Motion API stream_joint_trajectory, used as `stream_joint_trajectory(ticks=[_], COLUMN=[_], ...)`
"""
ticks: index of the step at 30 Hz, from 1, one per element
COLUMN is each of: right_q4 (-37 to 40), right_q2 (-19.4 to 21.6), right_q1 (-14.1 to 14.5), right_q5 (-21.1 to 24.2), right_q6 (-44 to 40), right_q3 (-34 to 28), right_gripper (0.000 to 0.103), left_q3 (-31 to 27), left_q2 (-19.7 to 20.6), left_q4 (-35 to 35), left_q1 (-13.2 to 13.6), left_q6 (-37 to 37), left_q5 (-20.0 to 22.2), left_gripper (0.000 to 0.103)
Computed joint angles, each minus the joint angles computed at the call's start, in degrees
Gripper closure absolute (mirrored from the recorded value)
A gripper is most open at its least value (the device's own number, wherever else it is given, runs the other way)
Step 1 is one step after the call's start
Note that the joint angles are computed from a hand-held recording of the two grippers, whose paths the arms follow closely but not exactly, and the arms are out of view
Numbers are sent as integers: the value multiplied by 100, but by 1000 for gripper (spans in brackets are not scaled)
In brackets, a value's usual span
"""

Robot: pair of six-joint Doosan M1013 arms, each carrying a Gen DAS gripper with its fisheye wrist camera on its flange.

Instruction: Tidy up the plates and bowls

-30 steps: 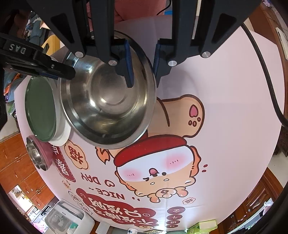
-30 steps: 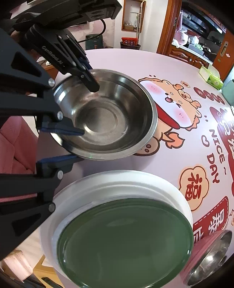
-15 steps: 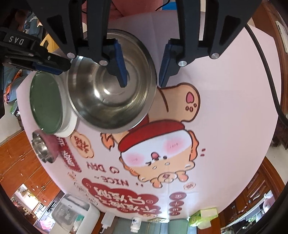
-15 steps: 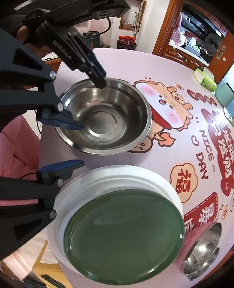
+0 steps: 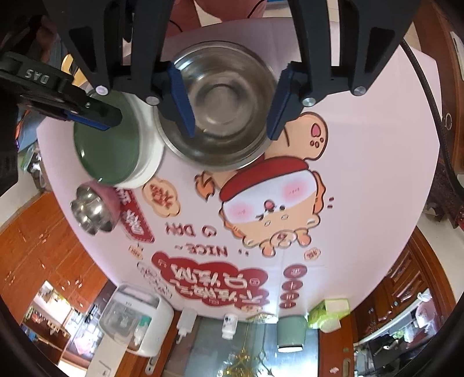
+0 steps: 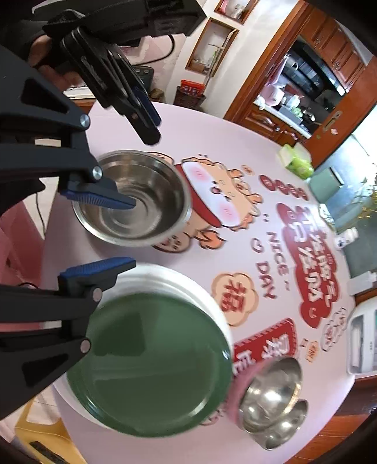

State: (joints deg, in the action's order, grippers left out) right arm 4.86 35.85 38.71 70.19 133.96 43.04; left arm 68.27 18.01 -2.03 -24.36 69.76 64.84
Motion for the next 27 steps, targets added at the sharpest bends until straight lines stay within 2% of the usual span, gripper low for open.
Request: stream_joint_trajectory(ticks=[13, 18, 21, 27], right_q4=[66, 133, 185, 371], right_q2=[-649, -847, -932, -1025], right_q1=[-368, -574, -695, -959], right_q5=[-637, -791, -832, -879], right_q6=[-596, -663, -705, -960], right_q3=[987, 1311, 1454, 1622], right_gripper=[69, 67, 61, 60], left_q3=[-595, -967, -1197, -1700], left_q2=[216, 459, 612, 956], left_q4=[540, 638, 633, 663], left_q1=[-503, -696, -778, -927], left_q6=[-737, -790, -810, -811], left_q5=[189, 313, 398, 533], left_gripper=[51, 50, 50, 49])
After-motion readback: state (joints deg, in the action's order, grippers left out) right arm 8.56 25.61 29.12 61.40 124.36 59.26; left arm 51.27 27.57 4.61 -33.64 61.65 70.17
